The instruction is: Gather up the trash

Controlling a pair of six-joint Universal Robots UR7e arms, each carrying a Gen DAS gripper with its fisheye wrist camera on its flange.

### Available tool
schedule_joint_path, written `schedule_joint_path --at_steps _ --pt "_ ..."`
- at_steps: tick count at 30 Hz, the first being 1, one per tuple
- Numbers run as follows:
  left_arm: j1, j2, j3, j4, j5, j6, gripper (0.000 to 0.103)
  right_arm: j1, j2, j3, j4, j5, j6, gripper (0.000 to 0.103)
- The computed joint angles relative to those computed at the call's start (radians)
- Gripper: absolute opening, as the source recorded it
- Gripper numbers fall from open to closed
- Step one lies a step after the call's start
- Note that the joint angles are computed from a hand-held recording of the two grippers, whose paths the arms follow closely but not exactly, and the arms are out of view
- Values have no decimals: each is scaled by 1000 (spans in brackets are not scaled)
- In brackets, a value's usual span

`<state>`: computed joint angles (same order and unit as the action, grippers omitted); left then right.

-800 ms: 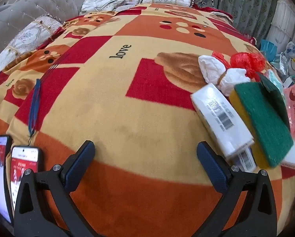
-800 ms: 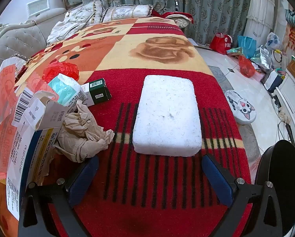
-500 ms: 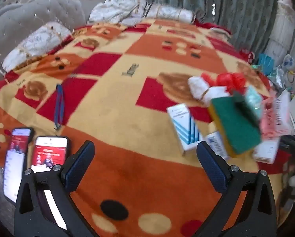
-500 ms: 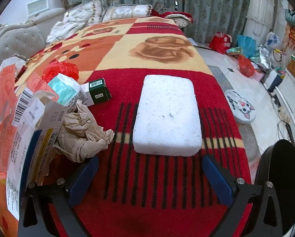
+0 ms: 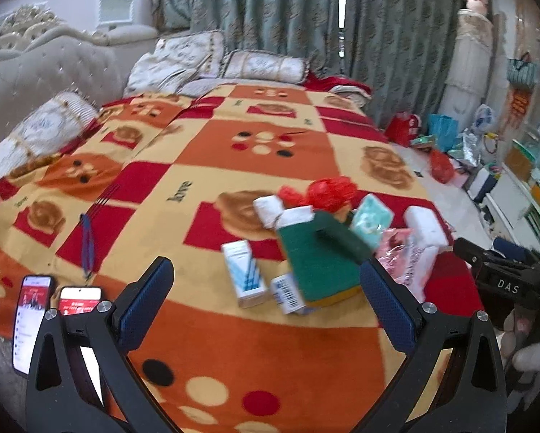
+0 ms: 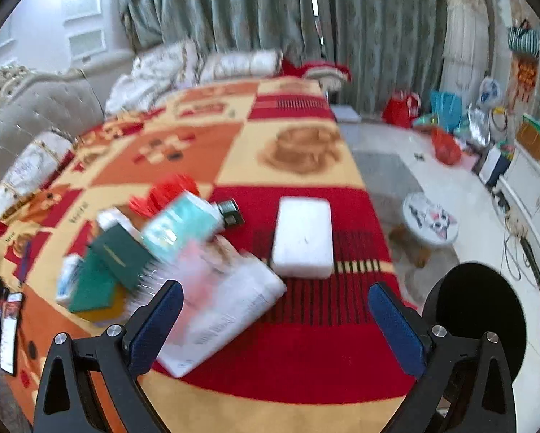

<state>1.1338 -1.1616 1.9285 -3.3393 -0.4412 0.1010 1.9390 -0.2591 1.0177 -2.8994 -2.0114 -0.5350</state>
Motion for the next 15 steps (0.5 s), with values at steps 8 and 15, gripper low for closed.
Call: schedule_joint_path --at_steps 8,15 --pt "-24 31 -30 -80 -8 64 103 30 -27 54 -133 43 -45 102" --pt "-30 48 -53 -154 -2 119 103 36 -21 52 -174 65 -50 102"
